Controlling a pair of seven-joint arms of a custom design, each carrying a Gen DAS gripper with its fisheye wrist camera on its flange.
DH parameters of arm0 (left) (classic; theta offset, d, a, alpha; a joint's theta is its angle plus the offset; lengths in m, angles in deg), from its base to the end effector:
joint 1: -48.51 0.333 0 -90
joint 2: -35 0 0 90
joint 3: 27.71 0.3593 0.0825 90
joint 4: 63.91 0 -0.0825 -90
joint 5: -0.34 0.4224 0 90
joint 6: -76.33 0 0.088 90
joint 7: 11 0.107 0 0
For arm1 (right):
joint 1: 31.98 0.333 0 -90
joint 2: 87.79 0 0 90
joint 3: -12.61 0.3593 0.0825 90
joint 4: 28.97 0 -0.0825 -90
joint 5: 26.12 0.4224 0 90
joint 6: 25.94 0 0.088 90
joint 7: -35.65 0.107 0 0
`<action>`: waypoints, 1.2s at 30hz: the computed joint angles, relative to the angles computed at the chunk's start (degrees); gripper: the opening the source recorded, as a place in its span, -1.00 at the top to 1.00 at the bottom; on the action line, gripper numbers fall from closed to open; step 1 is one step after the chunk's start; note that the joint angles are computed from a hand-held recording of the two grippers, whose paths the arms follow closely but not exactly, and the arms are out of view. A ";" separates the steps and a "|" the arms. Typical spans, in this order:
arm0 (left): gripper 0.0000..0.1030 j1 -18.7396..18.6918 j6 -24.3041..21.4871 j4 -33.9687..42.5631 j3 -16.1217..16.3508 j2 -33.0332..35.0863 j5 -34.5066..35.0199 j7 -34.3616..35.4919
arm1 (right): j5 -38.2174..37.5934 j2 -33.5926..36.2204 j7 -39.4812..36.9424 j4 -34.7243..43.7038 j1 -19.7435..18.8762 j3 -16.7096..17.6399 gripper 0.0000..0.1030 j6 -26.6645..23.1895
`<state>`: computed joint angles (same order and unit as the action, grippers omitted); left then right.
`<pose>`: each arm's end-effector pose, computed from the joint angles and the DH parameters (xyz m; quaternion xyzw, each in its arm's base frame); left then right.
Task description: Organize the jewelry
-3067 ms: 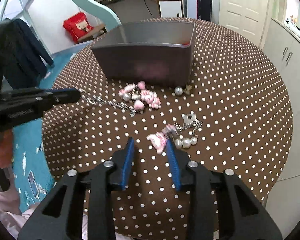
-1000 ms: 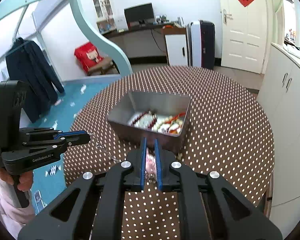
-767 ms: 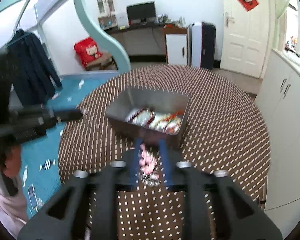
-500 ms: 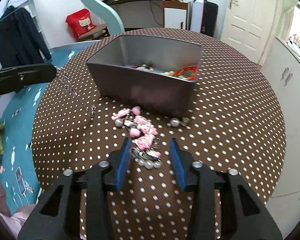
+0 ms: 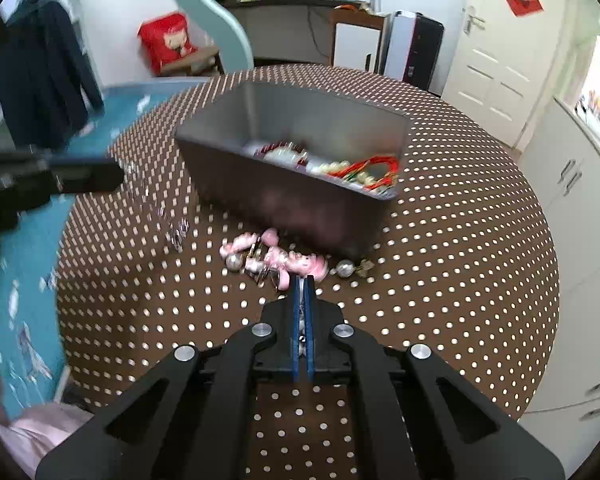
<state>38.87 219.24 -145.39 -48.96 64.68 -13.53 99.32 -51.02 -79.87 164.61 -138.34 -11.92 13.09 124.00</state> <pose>0.7194 -0.3503 0.5047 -0.4219 0.8434 -0.3298 0.0446 0.6291 0.2456 0.5127 -0.6686 0.6734 -0.2223 0.2240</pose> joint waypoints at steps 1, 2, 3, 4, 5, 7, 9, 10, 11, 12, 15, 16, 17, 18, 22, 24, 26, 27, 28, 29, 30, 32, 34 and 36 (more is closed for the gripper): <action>0.88 0.06 0.19 -0.08 -0.09 -0.09 -0.07 0.15 | 0.17 -0.62 0.62 -0.59 -0.16 -0.16 1.00 0.96; 0.88 0.10 0.33 -0.20 -0.16 -0.19 -0.16 0.25 | -0.07 -1.25 1.77 -1.11 -0.31 -0.37 1.00 1.71; 0.88 0.20 0.47 -0.33 -0.33 -0.28 -0.34 0.51 | 0.77 -1.64 1.31 -1.54 -0.70 -0.20 1.00 2.48; 0.88 0.26 0.49 -0.45 -0.40 -0.38 -0.46 0.66 | 1.51 -2.14 0.45 -2.08 -1.05 0.00 0.99 3.29; 0.88 0.28 0.53 -0.66 -0.41 -0.52 -0.53 0.74 | 1.18 -2.11 0.60 -1.63 -1.11 0.05 0.97 2.50; 0.88 0.26 0.44 -0.85 -0.38 -0.61 -0.60 0.74 | 0.20 -1.84 2.69 -1.11 -1.21 -0.10 0.57 0.55; 0.88 0.18 0.21 -0.82 -0.31 -0.56 -0.60 0.70 | 1.27 -1.30 1.78 -1.07 -1.47 0.23 0.30 -0.09; 0.88 0.07 0.16 -0.81 -0.22 -0.55 -0.48 0.61 | 1.13 -0.66 1.55 -0.66 -1.32 0.32 0.27 -1.20; 0.88 0.01 0.04 -0.75 -0.17 -0.50 -0.40 0.57 | 1.42 -0.07 1.24 -0.20 -1.20 0.39 0.28 -2.08; 0.88 -0.03 -0.06 -0.67 -0.14 -0.44 -0.35 0.53 | 2.02 0.57 0.97 0.04 -1.18 0.38 0.28 -2.16; 0.88 -0.20 -0.16 -0.55 0.01 -0.35 -0.12 0.25 | 3.57 1.08 -0.17 0.56 -1.04 0.21 0.61 -2.32; 0.88 -0.25 -0.17 -0.52 0.08 -0.31 -0.03 0.12 | 3.52 1.64 -0.48 1.27 -0.84 0.09 0.68 -3.73; 0.88 -0.25 -0.15 -0.52 0.10 -0.27 0.01 0.05 | 2.45 1.58 0.02 1.12 -0.46 -0.19 0.68 -3.59; 0.88 -0.26 -0.18 -0.49 0.17 -0.23 0.09 -0.09 | 1.98 1.43 0.19 1.01 -0.18 -0.26 0.68 -4.05; 0.88 -0.46 -0.37 0.01 0.46 0.22 0.59 -0.94 | 2.21 0.63 1.40 -0.17 -0.06 -0.16 0.78 -3.10; 0.88 -0.47 -0.52 0.09 0.46 0.30 0.80 -1.13 | 5.17 -0.41 3.11 -1.42 -0.84 -0.28 0.78 -1.72; 0.88 -0.31 -0.47 -0.10 0.22 0.20 0.66 -0.94 | 4.49 -1.64 6.39 -2.80 -1.22 -0.67 0.72 0.06; 0.88 -0.21 -0.41 -0.26 0.07 0.11 0.55 -0.70 | 5.13 -2.31 6.71 -3.56 -1.63 -0.54 0.72 1.09; 0.88 -0.15 -0.37 -0.40 -0.06 0.03 0.46 -0.43 | 5.41 -2.83 7.37 -3.94 -1.88 -0.37 0.66 1.24; 0.88 -0.18 -0.39 -0.38 -0.08 0.04 0.45 -0.36 | 4.36 -2.90 8.05 -3.49 -1.79 -0.13 0.61 -0.16; 0.88 -0.27 -0.41 -0.33 -0.04 0.09 0.49 -0.41 | 3.15 -2.80 8.32 -3.00 -1.66 0.15 0.56 -1.26; 0.88 -0.35 -0.60 -0.17 -0.02 0.21 0.49 -0.48 | 4.04 -2.43 6.24 -2.68 -1.67 1.01 0.56 -1.92; 0.88 -0.47 -0.72 -0.22 0.07 0.22 0.64 -0.58 | 4.29 -2.18 6.01 -2.86 -1.22 1.52 0.56 -2.46; 0.88 -0.44 -0.71 -0.45 0.09 0.10 0.68 -0.52 | 3.76 -2.52 7.01 -3.78 -0.77 1.67 0.56 -1.96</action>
<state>38.42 218.53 -145.84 -48.87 64.78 -12.85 98.80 -47.26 -82.39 171.61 -142.12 -12.68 14.76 122.05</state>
